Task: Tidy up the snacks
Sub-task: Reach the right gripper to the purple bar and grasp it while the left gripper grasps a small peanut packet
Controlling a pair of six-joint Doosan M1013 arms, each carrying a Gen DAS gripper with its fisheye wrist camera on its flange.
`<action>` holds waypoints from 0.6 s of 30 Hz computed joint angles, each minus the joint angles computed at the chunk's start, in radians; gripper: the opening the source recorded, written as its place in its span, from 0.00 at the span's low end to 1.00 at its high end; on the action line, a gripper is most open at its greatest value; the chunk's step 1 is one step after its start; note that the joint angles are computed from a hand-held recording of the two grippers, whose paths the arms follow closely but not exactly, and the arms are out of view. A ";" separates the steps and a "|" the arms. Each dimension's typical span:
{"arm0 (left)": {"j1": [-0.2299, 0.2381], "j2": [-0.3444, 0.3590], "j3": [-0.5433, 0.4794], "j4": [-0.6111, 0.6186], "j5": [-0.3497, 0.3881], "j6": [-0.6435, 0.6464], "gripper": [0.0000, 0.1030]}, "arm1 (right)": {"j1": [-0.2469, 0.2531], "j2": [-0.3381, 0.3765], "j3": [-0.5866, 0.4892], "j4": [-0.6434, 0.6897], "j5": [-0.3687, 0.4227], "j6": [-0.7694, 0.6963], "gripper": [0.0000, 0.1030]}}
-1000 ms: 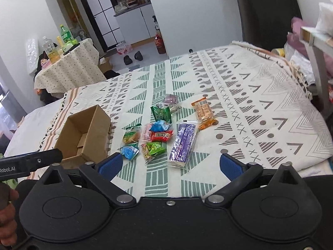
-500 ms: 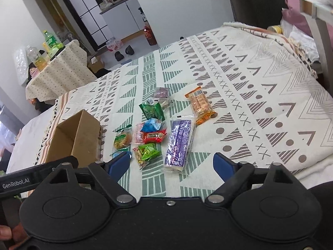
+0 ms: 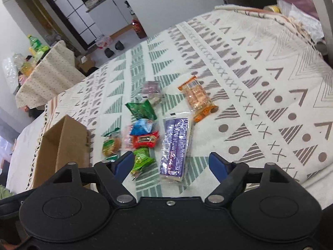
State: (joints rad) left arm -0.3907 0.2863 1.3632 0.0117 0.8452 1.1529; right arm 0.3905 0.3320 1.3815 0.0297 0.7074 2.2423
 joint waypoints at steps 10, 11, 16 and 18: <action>0.006 0.066 -0.029 -0.027 0.028 -0.014 0.52 | -0.027 0.063 -0.041 0.103 0.030 -0.001 0.68; 0.007 0.072 -0.029 -0.038 0.027 -0.012 0.51 | -0.025 0.072 -0.051 0.093 0.047 0.008 0.65; 0.010 0.106 -0.037 -0.062 0.041 -0.006 0.48 | -0.019 0.103 -0.082 0.099 0.099 0.010 0.62; 0.014 0.120 -0.045 -0.078 0.054 -0.008 0.47 | -0.018 0.116 -0.093 0.098 0.114 0.021 0.61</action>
